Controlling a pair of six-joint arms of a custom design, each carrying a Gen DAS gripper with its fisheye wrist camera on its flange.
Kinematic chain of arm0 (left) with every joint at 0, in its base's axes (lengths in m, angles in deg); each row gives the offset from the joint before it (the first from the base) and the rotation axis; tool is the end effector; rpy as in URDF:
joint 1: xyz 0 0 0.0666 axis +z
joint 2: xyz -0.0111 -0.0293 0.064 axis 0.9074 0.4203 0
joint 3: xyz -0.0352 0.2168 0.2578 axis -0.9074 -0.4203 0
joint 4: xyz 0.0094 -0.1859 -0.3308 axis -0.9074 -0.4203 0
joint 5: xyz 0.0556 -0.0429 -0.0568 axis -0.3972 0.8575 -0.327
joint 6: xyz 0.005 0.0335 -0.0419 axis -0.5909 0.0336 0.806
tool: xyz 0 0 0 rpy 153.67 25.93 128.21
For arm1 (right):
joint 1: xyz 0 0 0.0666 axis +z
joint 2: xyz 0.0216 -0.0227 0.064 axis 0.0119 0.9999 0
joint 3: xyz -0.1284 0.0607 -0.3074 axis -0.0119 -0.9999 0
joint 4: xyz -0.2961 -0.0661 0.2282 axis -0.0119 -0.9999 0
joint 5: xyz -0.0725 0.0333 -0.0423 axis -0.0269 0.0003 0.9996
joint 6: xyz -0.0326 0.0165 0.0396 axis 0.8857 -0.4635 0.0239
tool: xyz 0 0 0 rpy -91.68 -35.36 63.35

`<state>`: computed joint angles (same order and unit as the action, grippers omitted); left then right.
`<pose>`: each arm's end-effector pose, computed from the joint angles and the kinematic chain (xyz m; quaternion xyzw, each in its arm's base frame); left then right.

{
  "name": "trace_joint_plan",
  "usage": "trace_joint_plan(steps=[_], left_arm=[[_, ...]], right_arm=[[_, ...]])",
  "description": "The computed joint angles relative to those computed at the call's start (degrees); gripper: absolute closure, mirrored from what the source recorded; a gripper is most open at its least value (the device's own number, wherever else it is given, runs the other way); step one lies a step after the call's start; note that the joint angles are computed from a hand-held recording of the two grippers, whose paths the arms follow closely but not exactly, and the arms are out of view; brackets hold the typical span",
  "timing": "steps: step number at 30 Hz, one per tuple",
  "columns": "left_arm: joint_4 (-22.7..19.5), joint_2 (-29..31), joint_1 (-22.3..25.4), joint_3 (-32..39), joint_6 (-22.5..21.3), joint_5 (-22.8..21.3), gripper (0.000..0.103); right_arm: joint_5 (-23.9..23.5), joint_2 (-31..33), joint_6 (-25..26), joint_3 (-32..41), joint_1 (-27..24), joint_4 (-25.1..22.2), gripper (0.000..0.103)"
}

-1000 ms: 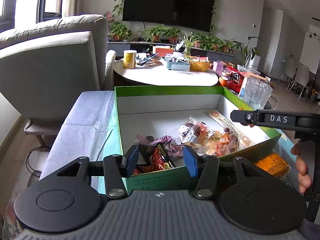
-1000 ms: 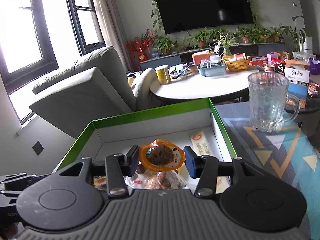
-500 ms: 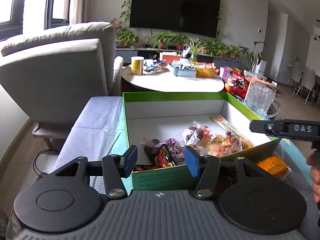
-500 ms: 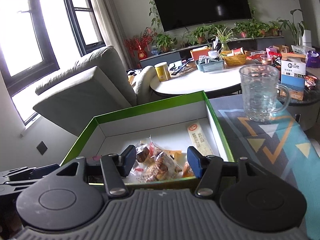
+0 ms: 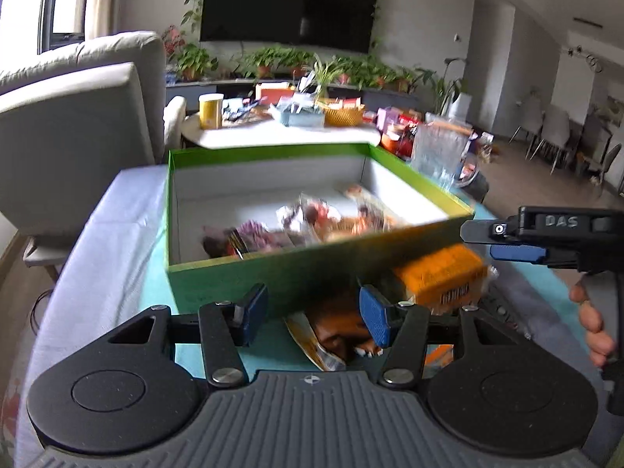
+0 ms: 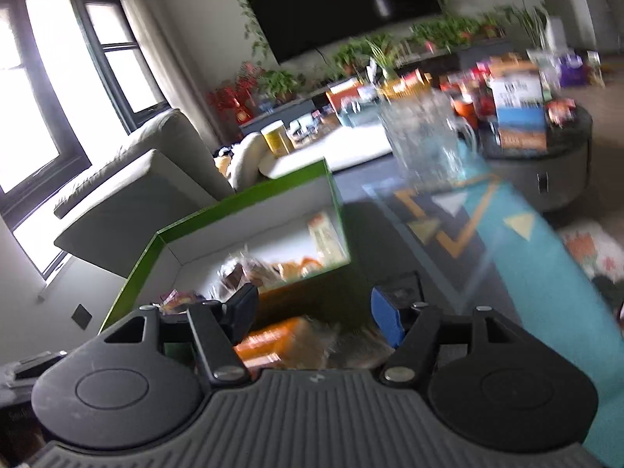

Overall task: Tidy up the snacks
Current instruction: 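Move both open tools back down to the snack pile, then grasp the foil snack bag with left tool while right tool grasps the orange bread packet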

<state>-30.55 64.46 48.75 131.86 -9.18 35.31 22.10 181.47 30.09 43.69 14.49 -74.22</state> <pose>0.5995 -0.1793 0.4034 0.1039 0.8767 -0.1157 0.4551 0.6065 0.1517 0.4084 0.0655 0.8650 0.2003 0.4553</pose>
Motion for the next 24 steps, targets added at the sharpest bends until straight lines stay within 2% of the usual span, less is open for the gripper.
trace_joint_plan(steps=[4, 8, 12, 21, 23, 24], left_arm=[[-2.0, 2.0, -1.0, 2.0, 0.5, -1.2, 0.053], [-2.3, 2.7, -1.4, 2.5, 1.3, -2.1, 0.051], [-2.8, 3.6, -1.5, 3.3, 2.4, -2.2, 0.05], [-6.2, 6.4, -0.1, 6.4, 8.1, 4.2, 0.038], [-5.0, 6.0, -0.2, 5.4, 7.0, 4.3, 0.039], [-4.4, 5.7, -0.1, 4.9, 6.7, 5.1, 0.048]], right_arm=[[-4.3, 0.3, -1.1, 0.2, 0.1, -1.8, 0.055], [-2.6, -1.6, 2.3, -2.6, 1.7, 0.4, 0.055], [-1.3, -1.9, 5.0, -3.0, 2.4, 0.3, 0.055], [-1.0, -1.7, 4.1, -2.8, 2.2, -0.8, 0.055], [-1.0, -1.4, 4.4, -2.4, 2.4, -0.9, 0.055], [-1.0, -1.2, 4.7, -2.1, 2.6, -1.1, 0.055]])
